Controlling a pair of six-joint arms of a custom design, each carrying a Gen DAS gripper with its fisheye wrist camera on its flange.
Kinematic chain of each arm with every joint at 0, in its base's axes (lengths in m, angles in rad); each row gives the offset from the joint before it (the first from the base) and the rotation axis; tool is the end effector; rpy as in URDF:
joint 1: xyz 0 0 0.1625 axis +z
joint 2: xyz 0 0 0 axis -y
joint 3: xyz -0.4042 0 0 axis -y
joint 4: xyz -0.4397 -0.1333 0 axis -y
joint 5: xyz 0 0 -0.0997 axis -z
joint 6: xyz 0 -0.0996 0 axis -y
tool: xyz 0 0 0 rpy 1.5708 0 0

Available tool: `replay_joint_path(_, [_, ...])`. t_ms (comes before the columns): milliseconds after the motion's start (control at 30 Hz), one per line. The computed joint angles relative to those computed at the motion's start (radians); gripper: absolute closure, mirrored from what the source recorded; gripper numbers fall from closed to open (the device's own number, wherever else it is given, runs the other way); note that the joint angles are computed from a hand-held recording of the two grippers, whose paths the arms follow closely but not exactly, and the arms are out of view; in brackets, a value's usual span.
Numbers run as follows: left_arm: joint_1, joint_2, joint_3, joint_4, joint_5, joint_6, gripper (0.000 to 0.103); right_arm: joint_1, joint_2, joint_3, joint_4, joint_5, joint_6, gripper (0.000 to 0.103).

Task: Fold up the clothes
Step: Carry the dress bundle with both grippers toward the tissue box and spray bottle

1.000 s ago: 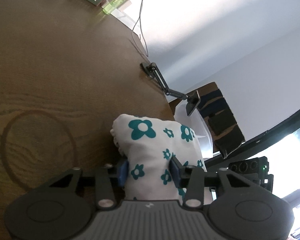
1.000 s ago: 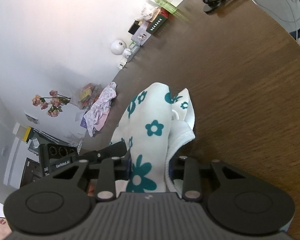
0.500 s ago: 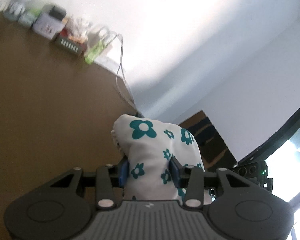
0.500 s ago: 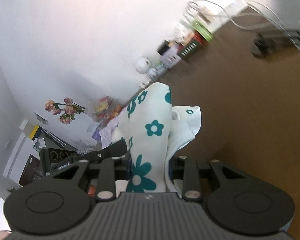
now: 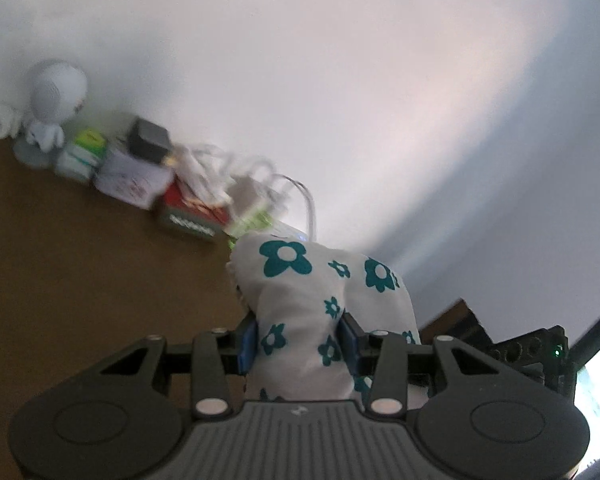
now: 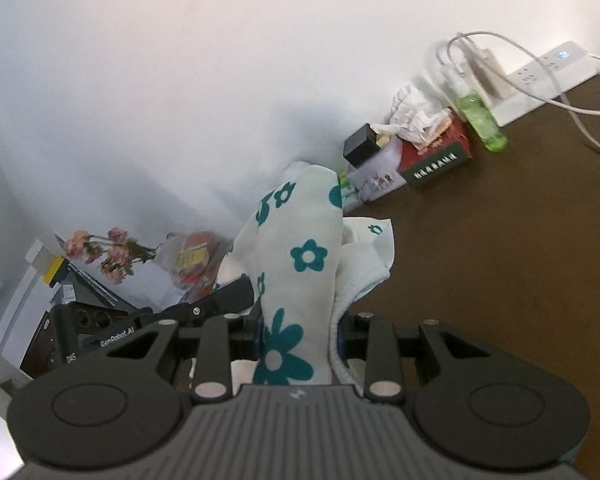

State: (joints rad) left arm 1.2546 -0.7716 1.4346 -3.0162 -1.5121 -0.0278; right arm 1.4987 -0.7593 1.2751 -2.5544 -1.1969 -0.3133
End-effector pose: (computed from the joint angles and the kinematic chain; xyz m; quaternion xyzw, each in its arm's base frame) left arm -0.1094 -0.7818 0.1735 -0.1217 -0.9161 0.3802 0.0385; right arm 0.1111 -0.8166 0.1861 -0.1578 0.9437 -0.2581 0.1338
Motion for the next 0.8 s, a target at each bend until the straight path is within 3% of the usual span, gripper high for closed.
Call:
replay_joint_path(333, [0.105, 0.207, -0.355, 0.16, -0.018, 0.018, 0.063, 0.029, 0.303, -0.388, 0.078, -0.103, 0.072, 0.073])
replay_joint_path(633, [0.162, 0.363, -0.598, 0.28, -0.021, 0.018, 0.063, 0.015, 0.559, -0.777, 0.255, -0.138, 0.074, 0.073])
replay_joint_path(800, [0.181, 0.428, -0.709, 0.322, -0.035, 0.018, 0.063, 0.004, 0.71, -1.031, 0.369, -0.12, 0.075, 0.073])
